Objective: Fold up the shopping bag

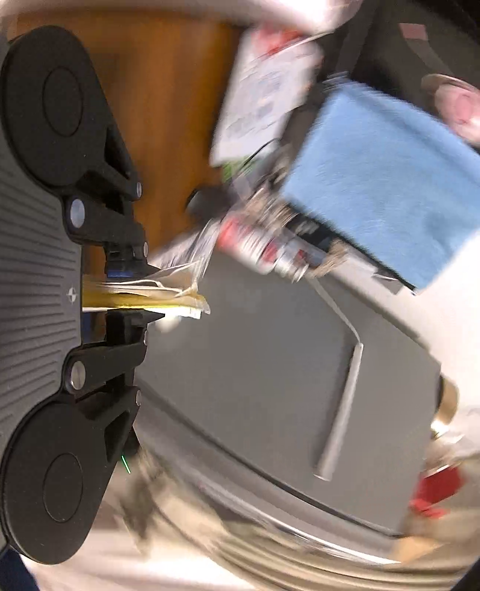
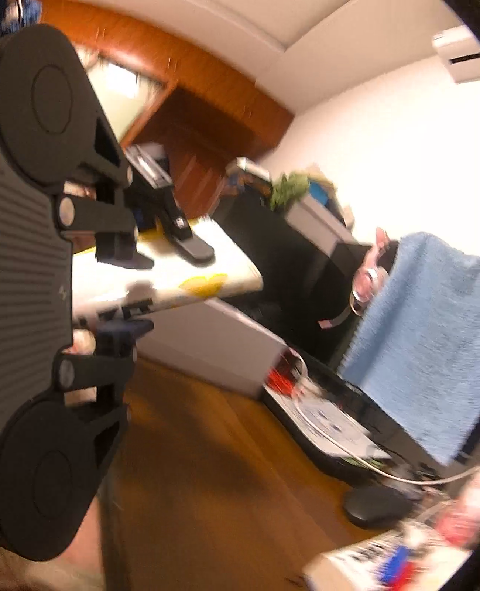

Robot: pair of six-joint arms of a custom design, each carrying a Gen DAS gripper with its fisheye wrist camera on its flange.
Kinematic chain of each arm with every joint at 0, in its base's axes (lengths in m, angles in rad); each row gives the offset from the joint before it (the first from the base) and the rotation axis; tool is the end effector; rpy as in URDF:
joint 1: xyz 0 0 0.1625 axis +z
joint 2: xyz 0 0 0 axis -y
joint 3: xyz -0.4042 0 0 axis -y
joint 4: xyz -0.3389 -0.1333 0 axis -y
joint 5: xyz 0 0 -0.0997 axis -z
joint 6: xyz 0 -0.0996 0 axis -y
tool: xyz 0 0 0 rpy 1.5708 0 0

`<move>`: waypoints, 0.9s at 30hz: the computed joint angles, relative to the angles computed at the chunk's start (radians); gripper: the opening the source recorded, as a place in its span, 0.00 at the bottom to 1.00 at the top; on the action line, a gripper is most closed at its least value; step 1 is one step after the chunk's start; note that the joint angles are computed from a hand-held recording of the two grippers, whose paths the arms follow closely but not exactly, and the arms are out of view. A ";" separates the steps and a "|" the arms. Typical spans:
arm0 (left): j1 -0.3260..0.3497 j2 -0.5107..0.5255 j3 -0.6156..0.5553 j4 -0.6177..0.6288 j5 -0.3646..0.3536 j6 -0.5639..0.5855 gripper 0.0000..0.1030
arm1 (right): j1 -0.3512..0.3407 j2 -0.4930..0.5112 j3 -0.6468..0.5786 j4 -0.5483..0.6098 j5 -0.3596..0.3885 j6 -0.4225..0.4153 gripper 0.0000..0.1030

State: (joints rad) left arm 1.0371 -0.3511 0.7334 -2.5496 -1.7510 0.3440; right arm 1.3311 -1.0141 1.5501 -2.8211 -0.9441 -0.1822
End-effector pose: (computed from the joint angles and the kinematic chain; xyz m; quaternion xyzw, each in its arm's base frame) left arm -0.3236 -0.7746 0.1500 -0.4284 -0.8505 0.2832 0.1133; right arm 0.0359 -0.6605 0.3370 -0.0821 0.8940 -0.3857 0.2128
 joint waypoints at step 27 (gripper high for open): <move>-0.092 0.151 0.285 -1.087 0.338 1.332 0.14 | 0.257 0.129 -0.467 0.320 -0.521 0.216 0.76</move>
State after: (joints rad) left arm 0.9451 -0.1999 1.0182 -3.6362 -1.4129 1.6762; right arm 1.5877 -0.8856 1.0834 -2.5007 -1.4647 0.0335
